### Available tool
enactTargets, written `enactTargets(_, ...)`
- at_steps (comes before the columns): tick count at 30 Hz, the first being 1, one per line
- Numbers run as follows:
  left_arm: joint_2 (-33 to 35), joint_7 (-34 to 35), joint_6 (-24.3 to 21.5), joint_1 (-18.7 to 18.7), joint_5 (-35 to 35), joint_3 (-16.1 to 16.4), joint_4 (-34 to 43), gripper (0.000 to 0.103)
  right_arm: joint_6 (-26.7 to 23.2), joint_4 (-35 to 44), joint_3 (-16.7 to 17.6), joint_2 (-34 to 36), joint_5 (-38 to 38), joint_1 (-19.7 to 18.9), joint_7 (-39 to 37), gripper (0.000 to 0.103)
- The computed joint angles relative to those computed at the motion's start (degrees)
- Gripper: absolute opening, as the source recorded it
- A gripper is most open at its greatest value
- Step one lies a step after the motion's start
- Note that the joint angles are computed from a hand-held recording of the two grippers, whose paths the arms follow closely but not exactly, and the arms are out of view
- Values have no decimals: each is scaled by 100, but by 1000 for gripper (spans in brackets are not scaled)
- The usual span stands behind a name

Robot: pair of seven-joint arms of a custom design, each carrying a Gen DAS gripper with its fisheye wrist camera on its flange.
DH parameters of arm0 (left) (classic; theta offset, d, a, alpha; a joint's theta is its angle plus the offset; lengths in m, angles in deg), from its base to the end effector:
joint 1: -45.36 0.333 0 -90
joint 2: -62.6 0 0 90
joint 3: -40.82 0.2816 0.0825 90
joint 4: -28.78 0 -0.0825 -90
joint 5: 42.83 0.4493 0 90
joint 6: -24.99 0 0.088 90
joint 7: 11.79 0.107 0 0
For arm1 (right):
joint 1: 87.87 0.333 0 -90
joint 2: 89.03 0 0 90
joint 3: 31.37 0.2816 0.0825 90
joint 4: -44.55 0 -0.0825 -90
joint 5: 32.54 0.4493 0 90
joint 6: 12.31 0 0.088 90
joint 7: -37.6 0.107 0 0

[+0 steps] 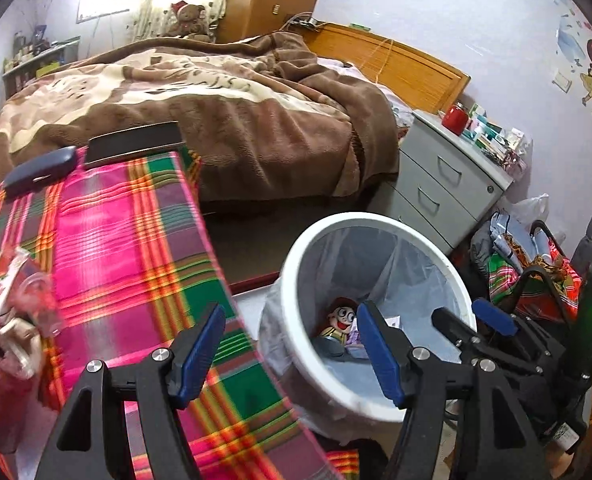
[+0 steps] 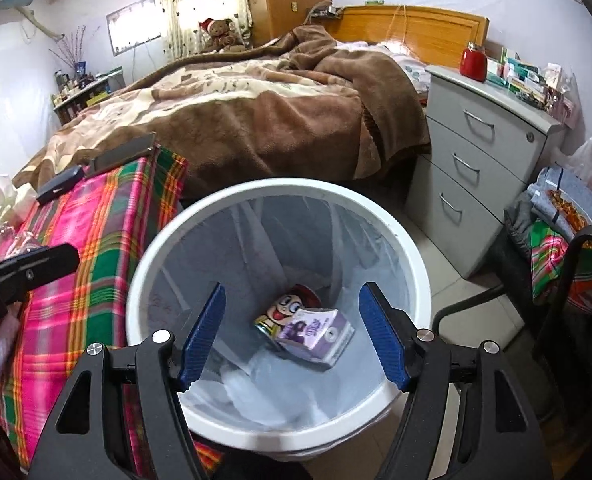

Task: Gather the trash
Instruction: 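Return both tools to the cloth and approach the paper cup and red can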

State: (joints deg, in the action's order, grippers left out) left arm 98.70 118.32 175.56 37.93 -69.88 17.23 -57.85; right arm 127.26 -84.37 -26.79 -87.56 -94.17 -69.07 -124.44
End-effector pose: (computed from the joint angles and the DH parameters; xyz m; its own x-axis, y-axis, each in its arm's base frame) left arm 0.7013 -0.3481 0.3126 -0.7202 -0.6475 0.2490 -0.6313 0.4630 -0.6221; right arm 0.5425 0.2323 0.2935 -0.6027 -0.7949 -0.0700 -0.5535 0.4797 -0.6808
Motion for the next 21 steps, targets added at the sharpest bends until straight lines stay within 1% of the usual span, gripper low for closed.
enactTargets(6,-444,286,325,449,-498,-124,-570,68,83,214,33,128,-281,98,236,71)
enactTargets(10,-741,503,701,628,-749,-88,-955,68,209,437,13,316,-450,183,300,71)
enactTargets(12,-839,581,752,734,-894,-90,-1067,68,283,568,-7,437,-506,240,309,71)
enactTargets(13,-909,716,784,868,-1080,-146,-1159,68,333,630,-24,494,-524,269,308,71)
enactTargets(14,-954,786,796,923,-1181,-143,-1209,68,401,700,-45,559,-544,294,295,71)
enactTargets(16,-1060,914,926,1028,-1414,-119,-1352,68,473,823,-79,662,-573,361,265,71)
enactTargets(18,-1160,885,1056,1071,-1512,2,-1480,68,554,1009,-108,822,-588,439,213,71)
enactTargets(21,-1252,988,1230,1196,-1701,72,-1601,68,698,1236,-180,1020,-594,549,141,71)
